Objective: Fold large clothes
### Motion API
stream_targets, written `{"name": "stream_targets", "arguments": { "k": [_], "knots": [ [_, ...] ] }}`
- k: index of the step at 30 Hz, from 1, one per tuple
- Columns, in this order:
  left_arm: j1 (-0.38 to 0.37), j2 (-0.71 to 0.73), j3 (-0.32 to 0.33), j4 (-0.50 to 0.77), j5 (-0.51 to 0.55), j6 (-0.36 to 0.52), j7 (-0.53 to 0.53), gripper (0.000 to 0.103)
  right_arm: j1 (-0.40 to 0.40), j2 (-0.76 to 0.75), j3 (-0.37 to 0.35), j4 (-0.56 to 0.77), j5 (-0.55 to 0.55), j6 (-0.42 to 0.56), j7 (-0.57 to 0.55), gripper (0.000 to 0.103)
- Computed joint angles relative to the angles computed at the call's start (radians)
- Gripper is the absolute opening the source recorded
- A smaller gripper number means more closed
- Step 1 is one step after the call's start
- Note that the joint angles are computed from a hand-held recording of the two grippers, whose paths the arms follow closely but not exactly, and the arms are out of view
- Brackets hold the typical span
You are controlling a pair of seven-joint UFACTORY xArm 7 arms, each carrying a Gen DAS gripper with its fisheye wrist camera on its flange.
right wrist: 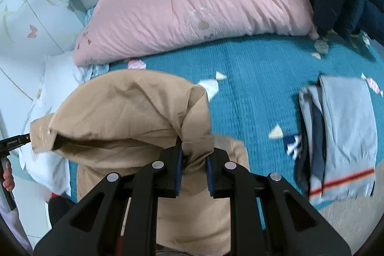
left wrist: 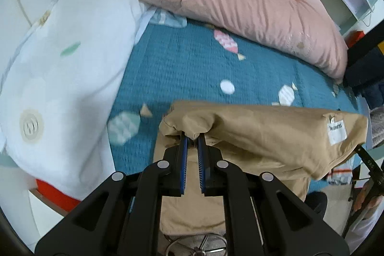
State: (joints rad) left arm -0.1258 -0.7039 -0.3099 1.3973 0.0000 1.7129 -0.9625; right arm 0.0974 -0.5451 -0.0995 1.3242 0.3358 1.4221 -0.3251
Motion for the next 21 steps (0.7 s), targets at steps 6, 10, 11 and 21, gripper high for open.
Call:
{"name": "stream_targets", "arguments": {
  "k": [6,10,11,21],
  "knots": [
    [-0.045,-0.161,-0.034,-0.191,-0.095,0.003,-0.086,0.008,-0.025,-0.164,-0.033,-0.194,-0.020,0.025,-0.032,0.015],
    [-0.084,-0.267,-0.042,-0.350,-0.191,-0.019,-0.150,0.008,-0.044,-0.247,-0.049,-0.315,-0.048,0.047,-0.051,0.016],
    [-0.096,-0.294,-0.047,-0.395,-0.213,-0.026,-0.164,0.008,-0.049,-0.267,-0.051,-0.344,-0.056,0.048,-0.058,0.016],
    [-0.170,-0.371,-0.082,-0.501,-0.278,0.028,-0.239,0.011,-0.085,-0.328,-0.047,-0.414,-0.145,0.168,-0.082,0.053]
  ]
}}
